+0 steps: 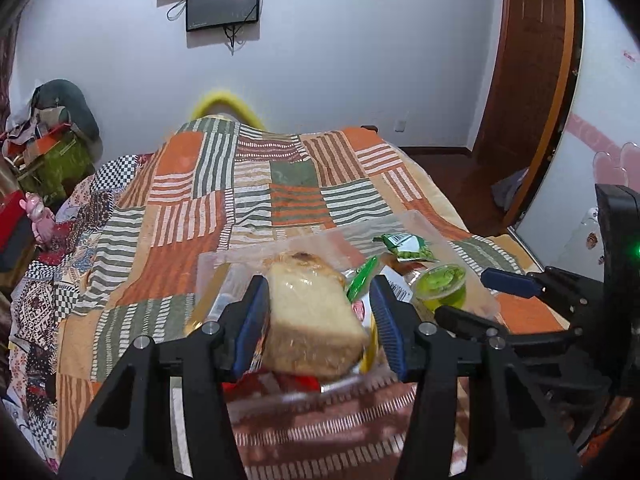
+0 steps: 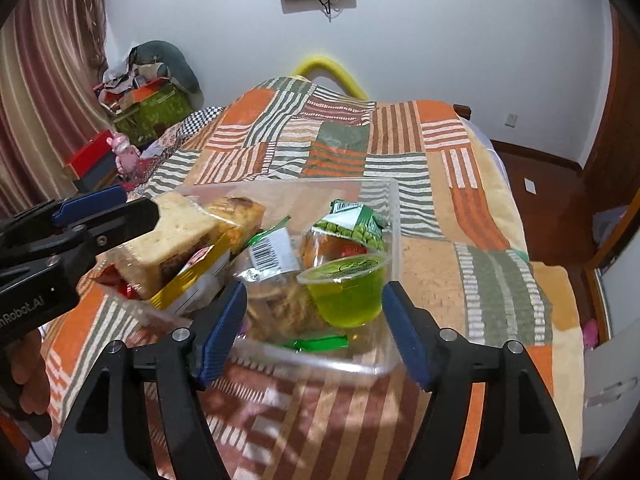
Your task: Organize snacks
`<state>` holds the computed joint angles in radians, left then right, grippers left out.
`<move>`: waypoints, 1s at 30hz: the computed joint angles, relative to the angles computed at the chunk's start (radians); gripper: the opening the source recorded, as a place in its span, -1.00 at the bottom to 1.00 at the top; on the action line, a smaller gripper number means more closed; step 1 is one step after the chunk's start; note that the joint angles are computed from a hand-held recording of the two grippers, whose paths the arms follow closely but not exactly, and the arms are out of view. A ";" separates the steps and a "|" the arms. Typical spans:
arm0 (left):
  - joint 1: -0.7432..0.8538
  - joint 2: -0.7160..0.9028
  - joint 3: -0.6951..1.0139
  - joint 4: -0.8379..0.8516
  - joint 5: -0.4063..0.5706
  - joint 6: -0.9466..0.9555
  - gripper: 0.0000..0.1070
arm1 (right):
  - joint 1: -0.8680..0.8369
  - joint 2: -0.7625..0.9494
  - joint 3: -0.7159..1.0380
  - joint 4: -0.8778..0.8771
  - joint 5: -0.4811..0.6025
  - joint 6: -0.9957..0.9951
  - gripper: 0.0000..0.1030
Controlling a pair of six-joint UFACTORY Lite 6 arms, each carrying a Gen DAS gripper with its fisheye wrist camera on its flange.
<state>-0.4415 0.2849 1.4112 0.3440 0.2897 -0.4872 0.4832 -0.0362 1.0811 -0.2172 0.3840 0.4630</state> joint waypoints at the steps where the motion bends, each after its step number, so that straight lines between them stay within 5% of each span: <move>1: 0.000 -0.026 -0.019 0.000 0.000 0.001 -0.02 | 0.002 -0.023 -0.008 0.010 0.009 -0.005 0.30; 15: -0.115 -0.577 -0.276 0.341 0.121 -0.353 -0.01 | 0.343 -0.345 0.054 -0.539 0.312 0.537 0.30; 24: -0.395 -0.864 -0.357 0.667 0.409 -0.659 0.20 | 0.803 -0.421 0.110 -0.892 0.693 0.870 0.30; 30: -0.669 -0.950 -0.394 0.851 0.670 -0.800 0.59 | 0.977 -0.440 0.098 -0.988 0.828 0.969 0.48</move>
<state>-1.1108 -0.6652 1.0169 1.1954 0.9601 -1.2875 1.4598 -0.4761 1.1794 -1.2048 1.2123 1.4324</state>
